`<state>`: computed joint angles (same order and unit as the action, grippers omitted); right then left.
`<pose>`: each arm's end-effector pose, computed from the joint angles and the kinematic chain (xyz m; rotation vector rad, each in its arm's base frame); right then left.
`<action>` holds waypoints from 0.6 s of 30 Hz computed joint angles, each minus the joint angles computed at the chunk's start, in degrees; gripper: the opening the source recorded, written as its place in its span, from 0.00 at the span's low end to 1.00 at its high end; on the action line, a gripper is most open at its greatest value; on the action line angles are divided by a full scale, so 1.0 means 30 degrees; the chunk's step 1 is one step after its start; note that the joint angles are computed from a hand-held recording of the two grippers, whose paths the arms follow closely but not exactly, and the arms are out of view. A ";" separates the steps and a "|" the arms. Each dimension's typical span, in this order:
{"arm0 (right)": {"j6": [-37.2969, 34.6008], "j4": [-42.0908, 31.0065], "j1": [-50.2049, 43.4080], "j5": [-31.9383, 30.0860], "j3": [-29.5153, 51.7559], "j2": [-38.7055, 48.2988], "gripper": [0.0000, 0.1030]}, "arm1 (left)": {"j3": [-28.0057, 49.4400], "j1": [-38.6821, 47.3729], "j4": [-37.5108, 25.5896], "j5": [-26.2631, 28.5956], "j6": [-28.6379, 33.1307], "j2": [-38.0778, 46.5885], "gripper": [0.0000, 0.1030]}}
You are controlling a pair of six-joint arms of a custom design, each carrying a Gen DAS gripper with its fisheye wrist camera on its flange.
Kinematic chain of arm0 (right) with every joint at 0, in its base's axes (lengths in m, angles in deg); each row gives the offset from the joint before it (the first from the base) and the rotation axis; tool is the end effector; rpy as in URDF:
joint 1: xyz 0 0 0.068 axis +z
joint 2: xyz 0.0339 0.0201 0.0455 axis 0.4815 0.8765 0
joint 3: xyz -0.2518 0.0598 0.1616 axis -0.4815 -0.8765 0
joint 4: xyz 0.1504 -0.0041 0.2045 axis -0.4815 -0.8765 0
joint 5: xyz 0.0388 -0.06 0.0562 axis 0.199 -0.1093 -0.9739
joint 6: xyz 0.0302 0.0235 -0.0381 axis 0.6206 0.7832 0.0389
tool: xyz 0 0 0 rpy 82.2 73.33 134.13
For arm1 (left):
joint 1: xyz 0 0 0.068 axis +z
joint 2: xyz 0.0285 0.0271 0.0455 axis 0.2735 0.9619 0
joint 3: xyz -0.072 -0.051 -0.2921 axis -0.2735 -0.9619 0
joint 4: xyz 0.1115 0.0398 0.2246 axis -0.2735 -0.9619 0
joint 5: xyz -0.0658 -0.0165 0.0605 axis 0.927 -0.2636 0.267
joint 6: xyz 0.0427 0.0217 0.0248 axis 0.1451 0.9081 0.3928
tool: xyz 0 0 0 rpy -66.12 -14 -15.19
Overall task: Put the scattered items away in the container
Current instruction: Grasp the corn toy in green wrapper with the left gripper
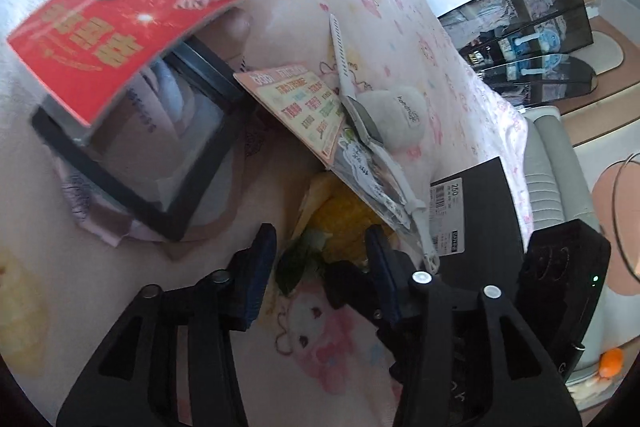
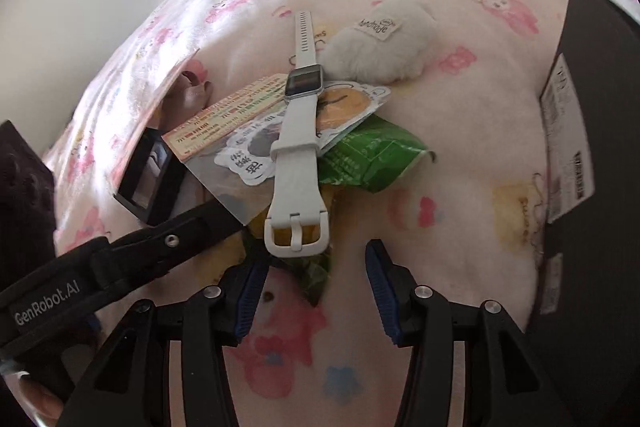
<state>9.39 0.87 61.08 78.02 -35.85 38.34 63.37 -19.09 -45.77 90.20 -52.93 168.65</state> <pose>0.1787 0.1145 0.2268 0.1412 2.6990 0.4590 0.2232 -0.1739 0.1826 -0.1448 2.6257 -1.1423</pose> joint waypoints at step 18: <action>0.1087 -0.3295 0.3860 0.2045 -0.0220 -0.4590 0.34 | -0.0685 -0.4118 -0.3106 -0.4258 -0.1942 -0.3972 0.36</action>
<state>12.65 -9.01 72.66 84.16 -36.51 24.57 61.32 -31.45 -55.09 77.42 -58.75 156.74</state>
